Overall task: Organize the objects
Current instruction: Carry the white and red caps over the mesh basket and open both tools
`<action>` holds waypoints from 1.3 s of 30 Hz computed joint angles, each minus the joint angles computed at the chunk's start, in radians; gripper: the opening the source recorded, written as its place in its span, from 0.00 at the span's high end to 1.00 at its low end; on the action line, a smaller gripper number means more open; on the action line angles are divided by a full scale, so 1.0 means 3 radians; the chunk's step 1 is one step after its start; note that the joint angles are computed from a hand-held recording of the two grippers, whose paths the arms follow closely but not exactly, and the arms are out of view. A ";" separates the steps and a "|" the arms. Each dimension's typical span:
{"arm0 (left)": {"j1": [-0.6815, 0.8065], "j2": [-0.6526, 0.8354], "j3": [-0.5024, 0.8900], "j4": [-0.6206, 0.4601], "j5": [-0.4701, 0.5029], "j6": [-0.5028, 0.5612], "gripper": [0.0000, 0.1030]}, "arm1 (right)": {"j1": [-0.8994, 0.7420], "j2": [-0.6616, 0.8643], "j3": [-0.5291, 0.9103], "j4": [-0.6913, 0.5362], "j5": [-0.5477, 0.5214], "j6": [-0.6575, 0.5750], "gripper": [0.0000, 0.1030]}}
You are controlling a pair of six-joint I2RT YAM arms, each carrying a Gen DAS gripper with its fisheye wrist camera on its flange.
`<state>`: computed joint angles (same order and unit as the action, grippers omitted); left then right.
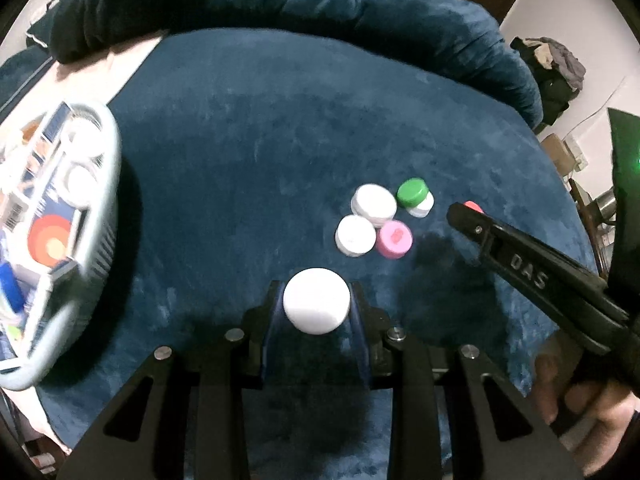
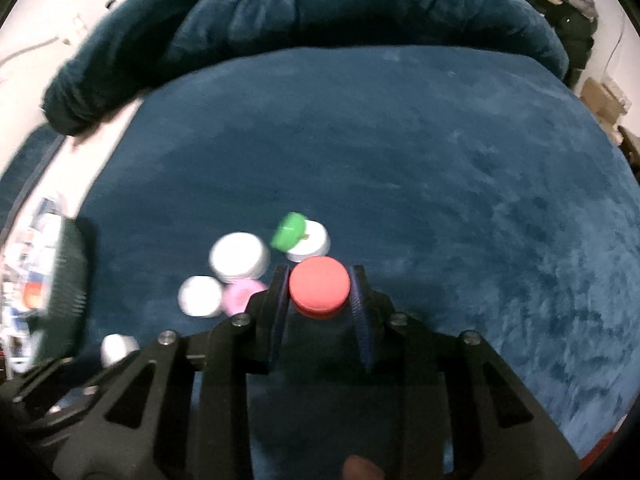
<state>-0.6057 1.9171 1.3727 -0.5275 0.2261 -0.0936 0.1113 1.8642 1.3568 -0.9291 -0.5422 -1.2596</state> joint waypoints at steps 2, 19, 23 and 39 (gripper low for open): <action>0.0054 -0.0106 -0.0019 -0.0006 0.0013 0.0007 0.69 | -0.0036 -0.0050 0.0088 -0.0322 -0.0080 -0.0123 0.70; 0.1327 -0.0637 0.0000 -0.0149 0.0288 0.0207 0.69 | 0.0159 -0.1135 -0.0699 -0.1623 -0.0256 -0.0974 0.70; 0.1668 -0.0543 0.0053 -0.0143 0.0413 0.0183 0.69 | 0.0273 -0.1411 -0.0960 -0.1814 -0.0226 -0.1093 0.70; 0.1992 -0.0167 0.0202 -0.0166 0.0470 0.0137 0.69 | 0.1022 -0.1534 -0.1493 -0.1619 0.0026 -0.0406 0.69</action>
<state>-0.0080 1.8672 1.4334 -0.5772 0.3672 -0.0526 0.4180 1.4039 0.9089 -1.4148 -0.5343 -1.3813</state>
